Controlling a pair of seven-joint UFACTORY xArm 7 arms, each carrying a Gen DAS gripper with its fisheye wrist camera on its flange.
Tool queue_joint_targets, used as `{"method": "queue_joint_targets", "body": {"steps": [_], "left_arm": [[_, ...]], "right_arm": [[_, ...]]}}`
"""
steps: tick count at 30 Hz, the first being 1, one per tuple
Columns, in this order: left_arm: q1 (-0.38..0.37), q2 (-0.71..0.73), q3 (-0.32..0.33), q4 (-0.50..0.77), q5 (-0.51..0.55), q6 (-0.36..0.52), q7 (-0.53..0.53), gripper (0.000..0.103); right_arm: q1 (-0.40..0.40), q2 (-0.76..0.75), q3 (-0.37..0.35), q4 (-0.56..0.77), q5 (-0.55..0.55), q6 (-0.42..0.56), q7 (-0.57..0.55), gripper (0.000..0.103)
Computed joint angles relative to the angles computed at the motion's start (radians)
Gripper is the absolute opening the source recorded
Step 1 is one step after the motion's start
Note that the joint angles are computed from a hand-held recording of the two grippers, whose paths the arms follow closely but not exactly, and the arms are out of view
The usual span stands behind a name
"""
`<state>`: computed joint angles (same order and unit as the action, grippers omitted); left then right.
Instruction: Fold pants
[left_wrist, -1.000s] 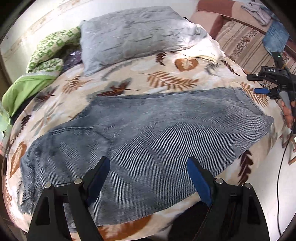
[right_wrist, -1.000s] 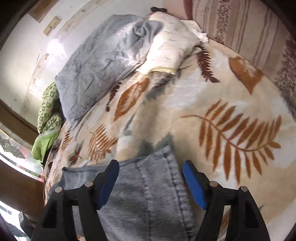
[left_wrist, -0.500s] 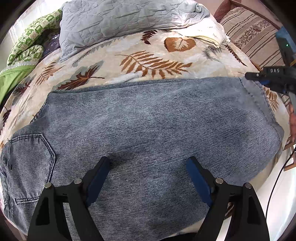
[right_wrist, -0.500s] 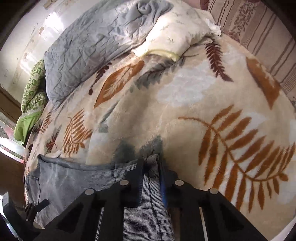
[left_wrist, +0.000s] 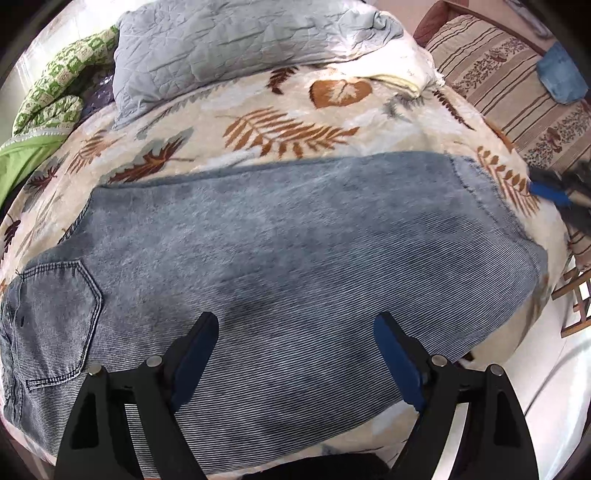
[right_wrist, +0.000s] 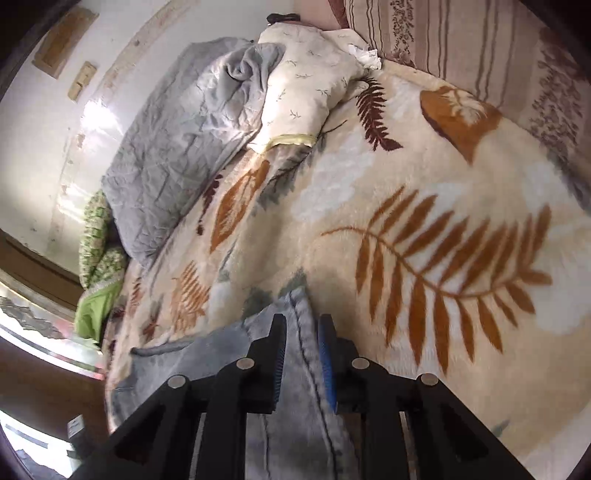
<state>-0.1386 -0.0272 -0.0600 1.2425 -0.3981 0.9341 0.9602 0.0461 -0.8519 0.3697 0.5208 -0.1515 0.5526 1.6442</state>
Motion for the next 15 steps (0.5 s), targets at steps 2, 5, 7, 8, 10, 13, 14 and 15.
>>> {"method": "queue_joint_targets", "body": {"steps": [2, 5, 7, 8, 10, 13, 14, 15], "left_arm": [[-0.006, -0.018, -0.004, -0.017, -0.023, -0.001, 0.016, 0.086], [-0.024, -0.038, -0.018, -0.062, 0.021, -0.043, 0.018, 0.086], [-0.016, -0.033, -0.044, -0.075, 0.093, -0.045, -0.013, 0.086], [-0.036, -0.041, -0.022, -0.077, 0.087, -0.048, -0.010, 0.086], [-0.037, -0.041, -0.014, -0.052, 0.092, 0.011, -0.003, 0.086], [-0.032, -0.041, -0.004, -0.024, 0.076, 0.050, 0.022, 0.086], [-0.030, -0.036, -0.002, -0.006, 0.068, 0.056, 0.025, 0.086], [-0.028, -0.028, 0.000, 0.015, 0.056, 0.069, 0.025, 0.086]], "right_arm": [[0.032, -0.100, 0.060, -0.056, 0.039, -0.020, 0.101, 0.054], [0.029, -0.218, 0.223, -0.129, 0.086, -0.089, 0.353, 0.088], [0.001, -0.239, 0.337, -0.171, 0.106, -0.215, 0.525, 0.088], [-0.030, -0.240, 0.398, -0.177, 0.112, -0.266, 0.607, 0.088], [-0.093, -0.193, 0.481, -0.167, 0.111, -0.350, 0.710, 0.088], [-0.195, -0.140, 0.570, -0.141, 0.092, -0.408, 0.817, 0.088], [-0.236, -0.144, 0.600, -0.136, 0.086, -0.424, 0.856, 0.088], [-0.268, -0.163, 0.625, -0.129, 0.080, -0.414, 0.890, 0.087]]}}
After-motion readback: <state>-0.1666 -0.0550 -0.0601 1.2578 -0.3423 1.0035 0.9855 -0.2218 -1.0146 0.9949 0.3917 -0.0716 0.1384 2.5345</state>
